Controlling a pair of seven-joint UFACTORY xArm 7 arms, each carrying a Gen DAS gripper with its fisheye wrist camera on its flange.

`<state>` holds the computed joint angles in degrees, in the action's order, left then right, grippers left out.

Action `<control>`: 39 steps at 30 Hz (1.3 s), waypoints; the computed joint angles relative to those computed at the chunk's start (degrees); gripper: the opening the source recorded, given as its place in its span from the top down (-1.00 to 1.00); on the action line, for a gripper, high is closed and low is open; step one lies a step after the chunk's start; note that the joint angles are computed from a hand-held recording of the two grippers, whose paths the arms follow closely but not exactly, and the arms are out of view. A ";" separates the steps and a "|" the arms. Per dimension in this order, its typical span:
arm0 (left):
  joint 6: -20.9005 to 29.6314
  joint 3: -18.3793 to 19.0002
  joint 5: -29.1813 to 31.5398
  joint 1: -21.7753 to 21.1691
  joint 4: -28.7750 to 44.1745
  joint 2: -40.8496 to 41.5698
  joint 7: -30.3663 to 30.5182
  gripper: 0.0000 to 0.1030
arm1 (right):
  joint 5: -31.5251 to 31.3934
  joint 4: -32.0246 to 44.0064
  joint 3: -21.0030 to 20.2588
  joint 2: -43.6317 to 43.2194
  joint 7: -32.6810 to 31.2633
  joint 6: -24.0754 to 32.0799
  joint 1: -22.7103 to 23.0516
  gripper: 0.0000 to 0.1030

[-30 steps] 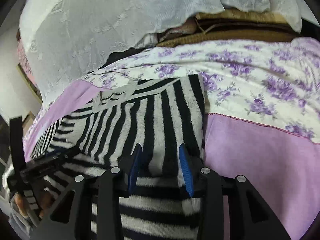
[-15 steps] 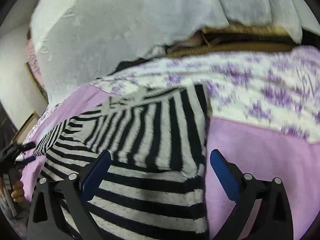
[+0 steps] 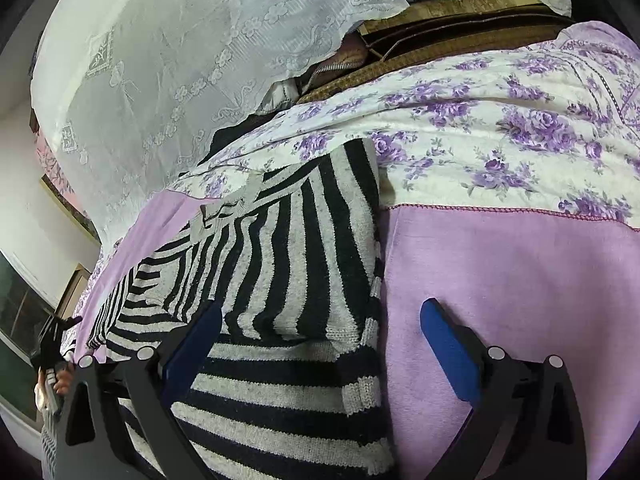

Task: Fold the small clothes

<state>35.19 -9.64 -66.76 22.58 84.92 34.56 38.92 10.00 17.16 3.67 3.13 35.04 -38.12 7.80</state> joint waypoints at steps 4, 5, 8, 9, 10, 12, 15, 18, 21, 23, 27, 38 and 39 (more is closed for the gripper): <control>0.71 -0.16 0.56 0.93 4.21 3.73 -3.17 -0.05 | -1.34 0.25 -0.17 0.15 0.53 0.36 -0.37 -0.93; 1.49 -0.40 0.48 1.65 4.85 4.18 -3.45 0.04 | -1.80 0.32 -0.23 0.22 0.74 0.46 -0.52 -0.93; 0.53 -0.55 0.93 1.59 5.02 4.51 -3.99 0.41 | -2.35 0.49 -0.29 0.36 0.92 0.67 -0.74 -0.93; 0.29 -0.65 1.35 1.53 4.82 4.41 -3.88 0.48 | -2.35 0.49 -0.28 0.36 0.92 0.67 -0.75 -0.93; 0.44 -0.69 1.93 1.59 4.89 4.35 -3.81 0.60 | -2.42 0.51 -0.28 0.41 0.96 0.60 -0.77 -0.93; 0.05 -0.92 2.45 2.03 3.50 2.99 -1.73 0.73 | -2.59 0.53 -0.31 0.39 0.99 0.67 -0.86 -0.93; -4.58 -0.54 3.39 0.60 -0.28 -0.46 2.35 0.77 | -2.65 0.54 -0.30 0.39 1.05 0.71 -0.89 -0.93; -8.66 -0.52 4.50 -1.21 -3.45 -3.72 4.96 0.78 | -2.85 0.58 -0.30 0.41 1.20 0.81 -0.94 -0.93; -10.83 -0.75 5.19 -2.68 -5.67 -6.53 6.92 0.78 | -3.97 0.73 -0.44 0.42 1.91 1.11 -1.31 -0.93; -12.66 -0.39 6.86 -4.52 -7.17 -8.53 7.40 0.78 | -3.95 0.72 -0.42 0.39 1.92 1.16 -1.31 -0.93; -17.06 -1.09 7.76 -7.08 -10.56 -12.51 10.50 0.78 | -4.00 0.71 -0.41 0.39 1.97 1.14 -1.33 -0.93; -23.18 -1.45 11.23 -16.30 -15.98 -19.18 11.45 0.78 | -5.55 0.96 -0.53 0.50 3.01 1.82 -1.79 -0.93; -24.02 -1.70 11.78 -17.01 -16.32 -19.35 11.20 0.78 | -5.54 0.95 -0.51 0.50 3.08 1.80 -1.78 -0.93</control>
